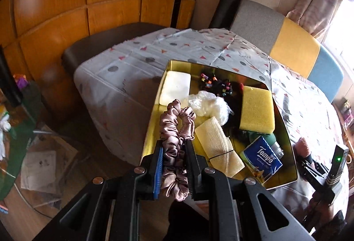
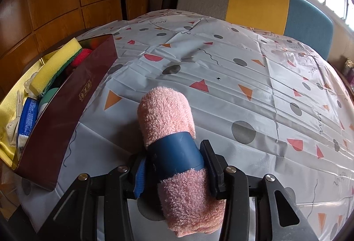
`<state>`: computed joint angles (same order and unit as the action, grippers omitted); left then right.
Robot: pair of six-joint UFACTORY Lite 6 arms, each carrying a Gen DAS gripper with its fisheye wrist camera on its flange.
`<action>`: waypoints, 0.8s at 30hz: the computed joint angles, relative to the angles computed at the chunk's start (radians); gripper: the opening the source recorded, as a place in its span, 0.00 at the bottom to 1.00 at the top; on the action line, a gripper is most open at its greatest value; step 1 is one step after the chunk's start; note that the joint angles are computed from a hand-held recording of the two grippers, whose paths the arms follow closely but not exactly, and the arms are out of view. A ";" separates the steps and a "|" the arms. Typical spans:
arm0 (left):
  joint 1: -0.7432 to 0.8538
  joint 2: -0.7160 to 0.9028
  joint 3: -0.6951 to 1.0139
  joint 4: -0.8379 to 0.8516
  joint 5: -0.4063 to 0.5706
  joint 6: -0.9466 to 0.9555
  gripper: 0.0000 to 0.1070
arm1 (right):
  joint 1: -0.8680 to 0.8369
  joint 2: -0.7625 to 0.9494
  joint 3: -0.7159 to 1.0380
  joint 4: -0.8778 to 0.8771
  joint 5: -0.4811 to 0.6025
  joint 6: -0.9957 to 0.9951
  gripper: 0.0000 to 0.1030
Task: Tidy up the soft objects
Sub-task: 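Carry the scrunchie into the gold tray and open the left gripper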
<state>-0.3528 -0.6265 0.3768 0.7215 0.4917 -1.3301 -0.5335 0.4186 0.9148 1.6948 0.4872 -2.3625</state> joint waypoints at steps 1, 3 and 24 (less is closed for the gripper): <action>0.010 0.024 0.005 -0.008 -0.021 0.015 0.16 | 0.000 0.000 0.000 0.000 0.000 0.000 0.44; 0.034 0.087 0.026 -0.011 -0.070 0.027 0.17 | -0.001 0.000 0.001 -0.004 0.000 0.003 0.44; 0.041 0.469 0.204 0.384 -0.059 -0.316 0.39 | -0.007 0.006 0.008 -0.012 0.002 0.016 0.45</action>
